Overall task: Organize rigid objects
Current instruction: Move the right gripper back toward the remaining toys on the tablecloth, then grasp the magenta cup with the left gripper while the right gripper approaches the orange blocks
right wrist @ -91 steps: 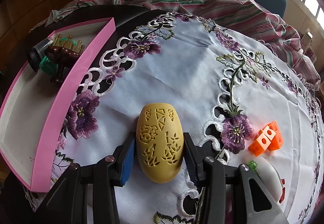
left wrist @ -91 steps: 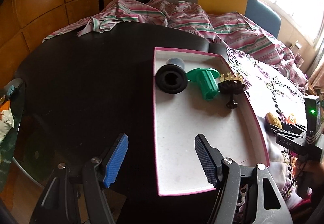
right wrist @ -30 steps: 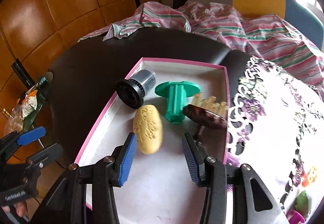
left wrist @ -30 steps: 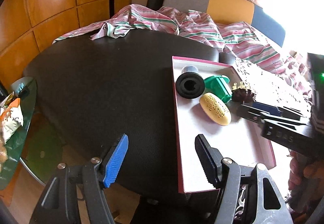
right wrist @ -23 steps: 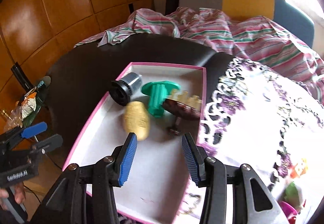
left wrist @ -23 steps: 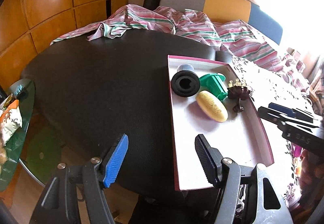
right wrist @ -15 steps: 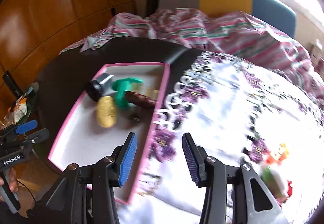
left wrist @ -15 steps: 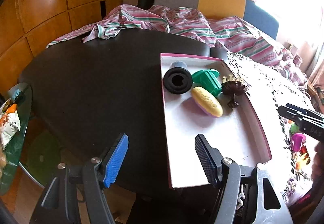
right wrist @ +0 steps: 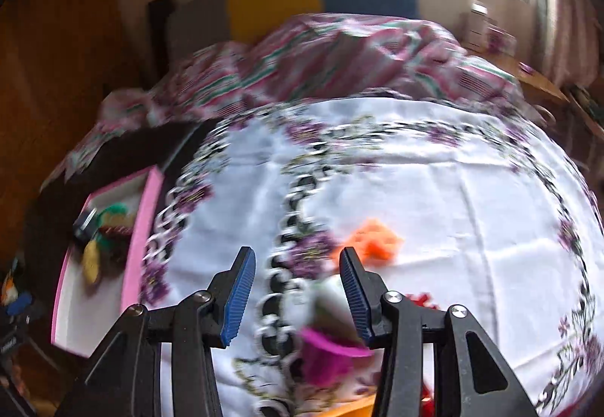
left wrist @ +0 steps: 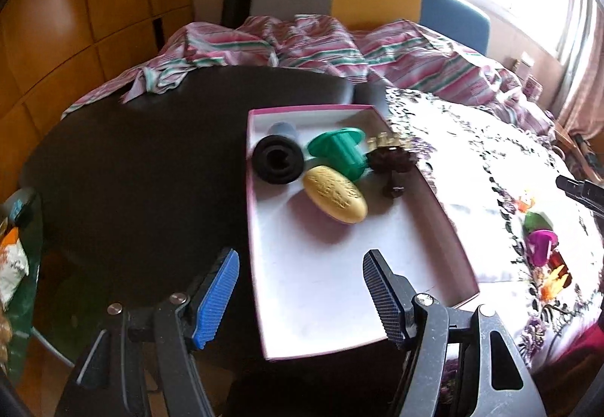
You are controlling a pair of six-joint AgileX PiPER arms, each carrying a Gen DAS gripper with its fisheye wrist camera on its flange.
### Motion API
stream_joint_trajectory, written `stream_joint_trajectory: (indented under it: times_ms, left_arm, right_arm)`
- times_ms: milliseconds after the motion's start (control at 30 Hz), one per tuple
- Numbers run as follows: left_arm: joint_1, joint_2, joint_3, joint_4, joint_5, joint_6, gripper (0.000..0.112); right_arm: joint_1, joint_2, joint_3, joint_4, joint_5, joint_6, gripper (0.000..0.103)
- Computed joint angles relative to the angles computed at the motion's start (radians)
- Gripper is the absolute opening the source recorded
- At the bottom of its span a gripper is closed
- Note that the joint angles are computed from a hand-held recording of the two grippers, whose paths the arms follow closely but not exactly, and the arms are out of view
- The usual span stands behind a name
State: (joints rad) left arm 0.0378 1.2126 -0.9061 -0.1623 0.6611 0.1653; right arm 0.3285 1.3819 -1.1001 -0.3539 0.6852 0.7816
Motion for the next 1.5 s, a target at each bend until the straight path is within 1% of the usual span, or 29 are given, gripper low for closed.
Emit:
stream_joint_trajectory:
  times_ms: [67, 133, 167, 267, 367, 533, 667, 800, 933, 1000, 1200, 1300, 1333, 1400, 1433, 1467, 1500]
  left_arm:
    - [-0.047, 0.006, -0.013, 0.022, 0.000, -0.026, 0.069]
    - [-0.099, 0.013, -0.029, 0.042, -0.003, -0.054, 0.069]
    - [-0.122, 0.019, -0.038, 0.052, -0.004, -0.067, 0.069]
    - [-0.198, 0.043, -0.072, 0.080, 0.003, -0.108, 0.069]
    - [-0.275, 0.078, -0.110, 0.100, 0.010, -0.139, 0.069]
    - [-0.403, 0.154, -0.184, 0.101, 0.025, -0.163, 0.069]
    - [-0.495, 0.227, -0.245, 0.048, 0.048, -0.124, 0.069]
    - [-0.557, 0.326, -0.322, -0.058, 0.077, -0.045, 0.069]
    - [-0.622, 0.420, -0.395, -0.108, 0.091, -0.003, 0.069]
    - [-0.654, 0.481, -0.451, -0.116, 0.119, 0.010, 0.069]
    - [-0.675, 0.618, -0.579, -0.216, 0.172, 0.055, 0.069]
    - [-0.696, 0.674, -0.640, -0.198, 0.186, 0.035, 0.068]
    - [-0.699, 0.689, -0.655, -0.192, 0.189, 0.028, 0.067]
    - [-0.696, 0.732, -0.697, -0.215, 0.213, 0.026, 0.057]
    - [-0.686, 0.751, -0.713, -0.259, 0.231, 0.052, 0.048]
    - [-0.684, 0.765, -0.722, -0.277, 0.238, 0.062, 0.041]
    - [-0.688, 0.771, -0.724, -0.271, 0.233, 0.056, 0.037]
  right_arm:
    - [-0.061, -0.041, 0.062, 0.002, -0.035, 0.048, 0.047]
    - [-0.142, -0.061, 0.094, 0.083, -0.045, 0.051, 0.047]
    - [-0.178, -0.079, 0.114, 0.112, -0.072, 0.059, 0.047]
    - [-0.203, -0.106, 0.134, 0.063, -0.082, 0.145, 0.047]
    - [-0.232, -0.123, 0.148, 0.117, -0.091, 0.128, 0.047]
    - [-0.257, -0.125, 0.161, 0.163, -0.095, 0.113, 0.047]
    - [-0.278, -0.122, 0.164, 0.211, -0.100, 0.071, 0.047]
    - [-0.284, -0.125, 0.166, 0.220, -0.106, 0.063, 0.047]
    - [-0.298, -0.128, 0.172, 0.244, -0.115, 0.044, 0.047]
    - [-0.306, -0.127, 0.173, 0.267, -0.120, 0.025, 0.047]
    - [-0.311, -0.120, 0.169, 0.291, -0.124, -0.004, 0.047]
    - [-0.313, -0.115, 0.167, 0.308, -0.129, -0.023, 0.047]
    - [-0.312, -0.115, 0.167, 0.309, -0.130, -0.024, 0.047]
    - [-0.310, -0.114, 0.166, 0.308, -0.131, -0.024, 0.047]
    - [-0.309, -0.112, 0.164, 0.312, -0.131, -0.028, 0.047]
    - [-0.308, -0.110, 0.162, 0.309, -0.129, -0.028, 0.047]
    - [-0.303, -0.107, 0.159, 0.298, -0.125, -0.019, 0.047]
